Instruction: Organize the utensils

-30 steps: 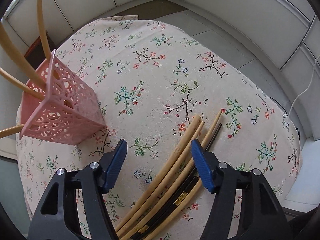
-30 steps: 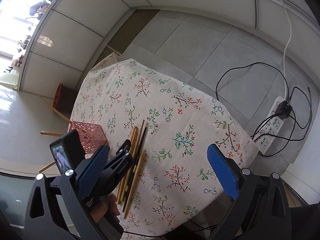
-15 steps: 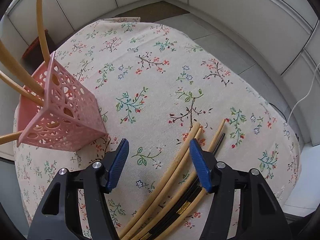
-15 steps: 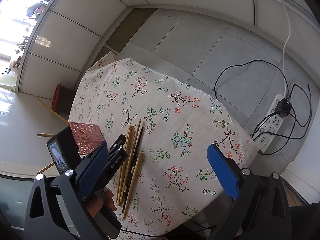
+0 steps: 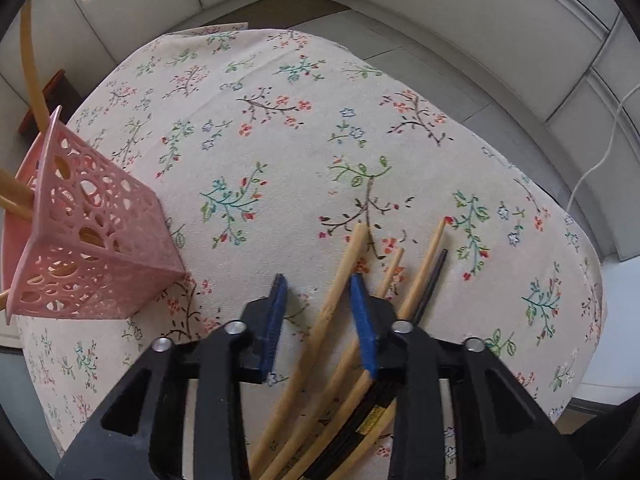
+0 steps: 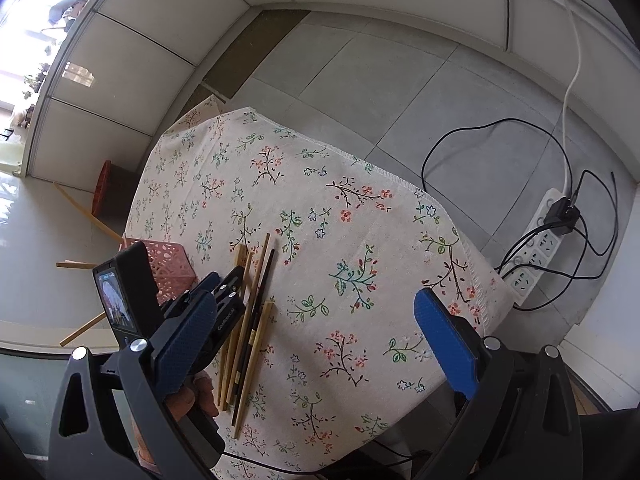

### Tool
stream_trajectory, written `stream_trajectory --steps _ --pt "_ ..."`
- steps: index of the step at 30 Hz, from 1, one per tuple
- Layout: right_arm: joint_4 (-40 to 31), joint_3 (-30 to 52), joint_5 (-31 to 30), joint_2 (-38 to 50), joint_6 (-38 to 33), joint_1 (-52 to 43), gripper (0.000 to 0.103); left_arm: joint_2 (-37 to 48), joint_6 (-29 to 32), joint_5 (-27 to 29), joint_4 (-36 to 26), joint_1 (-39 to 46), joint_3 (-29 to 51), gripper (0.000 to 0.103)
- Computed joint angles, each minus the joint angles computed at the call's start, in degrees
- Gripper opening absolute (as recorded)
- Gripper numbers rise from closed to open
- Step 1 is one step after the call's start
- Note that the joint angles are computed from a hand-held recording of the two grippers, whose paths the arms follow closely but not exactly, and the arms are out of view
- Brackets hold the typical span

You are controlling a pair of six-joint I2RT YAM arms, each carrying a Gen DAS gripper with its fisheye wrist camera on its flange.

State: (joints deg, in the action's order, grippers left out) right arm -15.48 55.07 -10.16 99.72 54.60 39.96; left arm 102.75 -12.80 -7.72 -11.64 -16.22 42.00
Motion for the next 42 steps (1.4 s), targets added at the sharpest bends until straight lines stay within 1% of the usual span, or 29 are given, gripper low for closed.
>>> stream_trajectory --steps 1,3,5,7,9,13,17,18,21,23,24,25,26,28,30,32,36,38,39,40,41,42 --pt "-0.24 0.39 0.22 0.60 -0.16 0.03 0.096 -0.01 0.11 -1.64 0.30 -1.35 -0.17 0.012" --pt "-0.46 0.93 0.18 1.83 -0.14 -0.04 0.096 -0.33 0.71 -5.43 1.98 -3.74 -1.39 0.011" --pt "-0.64 1.32 -0.36 2.84 -0.09 -0.17 0.096 -2.93 1.06 -6.46 3.70 -5.06 -3.81 0.010" --pt "-0.73 1.90 -0.75 3.75 -0.01 0.07 0.096 -7.63 1.10 -7.49 3.77 -5.57 -6.33 0.010" --pt "-1.00 2.68 -0.18 4.77 -0.27 0.86 0.096 -14.24 1.16 -6.96 2.81 -5.34 -9.09 0.009" --pt "-2.21 5.02 0.87 7.55 -0.28 2.84 0.096 -28.50 1.23 -4.03 -3.58 -5.01 -13.21 0.009" --pt "-2.92 7.90 0.67 11.01 0.19 4.94 0.096 -42.89 0.06 -1.39 -12.34 -5.06 -15.58 0.008" --pt "-2.82 8.63 -0.23 11.88 0.21 5.29 0.096 -47.07 -0.49 -1.98 -15.14 -5.86 -15.91 0.009" --pt "-2.94 11.05 -1.43 14.75 1.54 6.82 0.095 -59.42 -3.45 -6.04 -24.00 -10.11 -16.00 0.008" --pt "-4.07 13.41 -0.53 16.84 2.54 8.32 0.089 -67.10 -6.18 -9.17 -30.43 -13.31 -15.51 0.008" --pt "-4.87 14.79 -0.34 18.03 2.84 8.95 0.081 -70.20 -7.97 -11.21 -33.53 -15.52 -14.99 0.008" --pt "-5.76 16.33 -0.39 19.36 3.07 9.43 0.070 -73.36 -9.41 -12.63 -36.44 -17.17 -14.47 0.008" --pt "-6.42 17.75 -0.57 20.65 3.48 9.86 0.066 -75.99 -10.57 -13.66 -38.86 -18.42 -13.90 0.008" --pt "-8.33 20.90 0.58 23.10 4.66 11.11 0.054 -79.50 -13.15 -16.70 -42.96 -21.61 -12.41 0.008" --pt "-10.35 23.96 2.52 25.24 5.41 12.48 0.048 -82.16 -15.25 -19.14 -46.05 -24.09 -10.92 0.008" --pt "-12.29 27.37 3.77 27.54 5.49 13.46 0.045 -82.57 -16.21 -20.62 -46.31 -25.53 -10.29 0.008" --pt "-16.51 33.28 7.50 30.91 5.36 15.54 0.038 -85.83 -16.62 -21.87 -49.62 -26.23 -9.40 0.008" --pt "-17.43 34.74 9.04 31.55 5.40 16.28 0.036 -87.84 -15.21 -20.45 -50.40 -24.20 -9.40 0.008" --pt "-16.77 34.57 9.00 31.48 5.12 16.42 0.027 -88.47 -14.50 -19.48 -50.49 -22.87 -9.41 0.008" --pt "-16.50 34.85 9.05 31.59 4.82 16.69 0.016 -90.11 -11.50 -16.21 -50.59 -18.66 -9.50 0.008" --pt "-17.09 35.41 9.30 31.95 4.46 16.86 0.009 -90.88 -9.75 -13.99 -50.62 -16.03 -9.57 0.008" --pt "-16.24 34.72 9.79 31.69 4.58 16.99 0.010 -91.06 -9.30 -13.30 -50.64 -15.25 -9.68 0.008"
